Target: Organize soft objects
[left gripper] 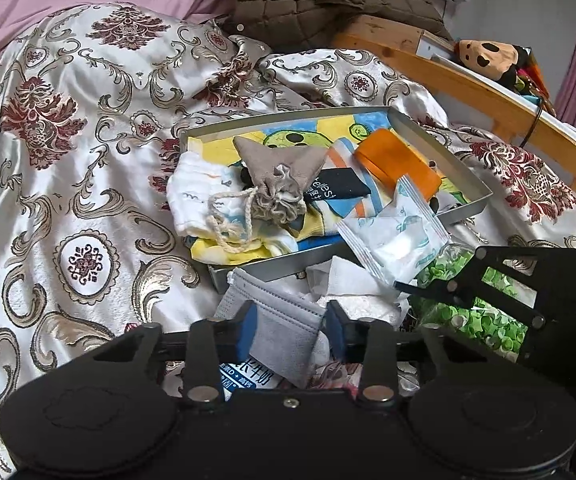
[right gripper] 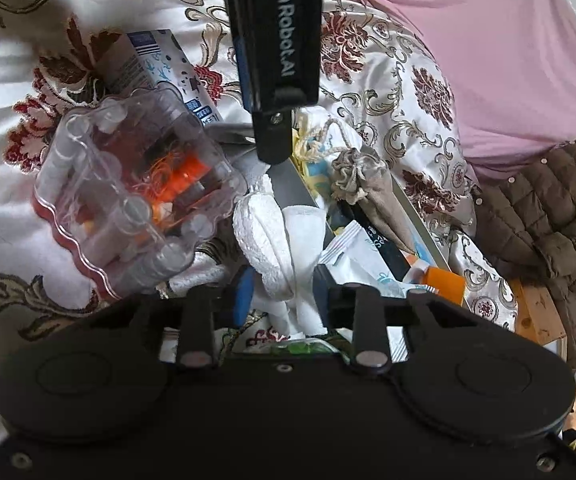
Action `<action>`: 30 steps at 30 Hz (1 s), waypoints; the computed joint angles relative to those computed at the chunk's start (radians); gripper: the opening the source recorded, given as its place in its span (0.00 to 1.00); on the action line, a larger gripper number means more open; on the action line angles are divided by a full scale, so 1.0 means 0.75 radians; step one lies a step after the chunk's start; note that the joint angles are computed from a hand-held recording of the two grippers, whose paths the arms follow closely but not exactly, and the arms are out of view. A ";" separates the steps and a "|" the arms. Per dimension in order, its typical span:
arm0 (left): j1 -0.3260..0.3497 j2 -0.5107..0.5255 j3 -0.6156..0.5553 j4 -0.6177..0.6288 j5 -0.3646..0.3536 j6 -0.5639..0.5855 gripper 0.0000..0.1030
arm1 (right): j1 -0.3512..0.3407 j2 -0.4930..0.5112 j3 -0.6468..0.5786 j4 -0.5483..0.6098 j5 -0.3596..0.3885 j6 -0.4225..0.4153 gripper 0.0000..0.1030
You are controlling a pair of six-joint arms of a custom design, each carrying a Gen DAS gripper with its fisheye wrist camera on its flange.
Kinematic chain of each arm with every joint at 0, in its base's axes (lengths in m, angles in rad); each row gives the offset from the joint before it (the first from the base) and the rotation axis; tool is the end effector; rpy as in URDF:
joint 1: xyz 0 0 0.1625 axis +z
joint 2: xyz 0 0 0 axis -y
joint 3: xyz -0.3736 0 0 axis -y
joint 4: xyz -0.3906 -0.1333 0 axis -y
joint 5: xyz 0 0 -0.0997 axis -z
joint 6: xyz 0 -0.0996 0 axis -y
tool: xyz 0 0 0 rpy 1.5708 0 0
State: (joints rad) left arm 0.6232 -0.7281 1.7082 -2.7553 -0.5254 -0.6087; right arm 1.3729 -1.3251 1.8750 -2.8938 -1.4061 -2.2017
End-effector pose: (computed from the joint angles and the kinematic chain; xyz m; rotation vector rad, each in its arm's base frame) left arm -0.3625 -0.5308 0.0580 0.2536 2.2876 -1.0971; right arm 0.0358 -0.5823 0.3201 2.0853 -1.2368 0.5440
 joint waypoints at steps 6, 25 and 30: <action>-0.007 -0.016 -0.003 0.126 0.012 -0.091 0.16 | -0.008 -0.003 0.001 0.022 0.038 -0.021 0.16; -0.025 -0.076 0.000 0.342 0.075 -0.329 0.04 | -0.010 -0.036 -0.013 0.106 0.114 0.012 0.05; -0.053 -0.086 0.018 0.284 0.111 -0.304 0.04 | 0.005 -0.079 -0.037 0.202 0.127 0.153 0.05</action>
